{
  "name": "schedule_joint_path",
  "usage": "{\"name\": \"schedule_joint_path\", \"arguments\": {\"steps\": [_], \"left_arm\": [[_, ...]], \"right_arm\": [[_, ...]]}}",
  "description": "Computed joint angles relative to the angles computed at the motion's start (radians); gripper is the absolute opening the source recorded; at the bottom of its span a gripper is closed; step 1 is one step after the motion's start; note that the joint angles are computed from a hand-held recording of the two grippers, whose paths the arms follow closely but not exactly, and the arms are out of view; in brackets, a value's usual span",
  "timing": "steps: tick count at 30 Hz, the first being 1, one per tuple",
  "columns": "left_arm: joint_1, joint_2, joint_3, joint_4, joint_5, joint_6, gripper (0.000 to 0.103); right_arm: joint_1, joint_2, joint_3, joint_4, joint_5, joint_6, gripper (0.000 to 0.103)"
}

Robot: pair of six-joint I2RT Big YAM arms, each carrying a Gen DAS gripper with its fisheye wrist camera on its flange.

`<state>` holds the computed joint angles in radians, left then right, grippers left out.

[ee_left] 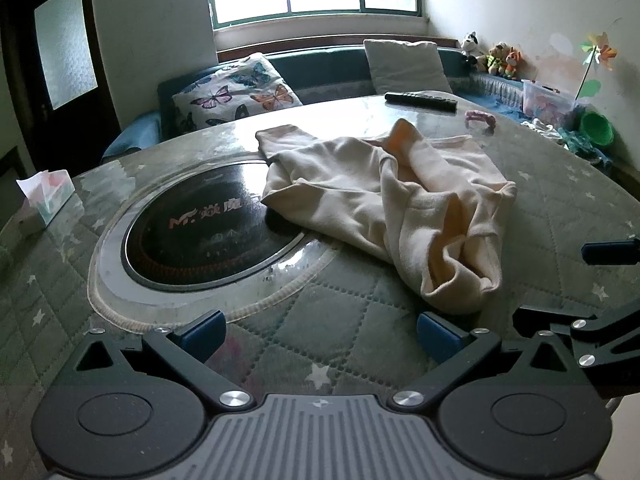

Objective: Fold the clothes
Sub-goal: 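Move both grippers toward the crumpled cream shirt on the table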

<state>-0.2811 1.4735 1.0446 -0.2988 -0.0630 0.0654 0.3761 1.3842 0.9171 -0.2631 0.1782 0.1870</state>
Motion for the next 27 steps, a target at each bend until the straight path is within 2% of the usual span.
{"name": "schedule_joint_path", "arguments": {"steps": [27], "left_arm": [[0.018, 0.050, 0.061, -0.034, 0.009, 0.000, 0.103]], "right_arm": [[-0.019, 0.045, 0.056, -0.023, -0.046, -0.021, 0.103]]}}
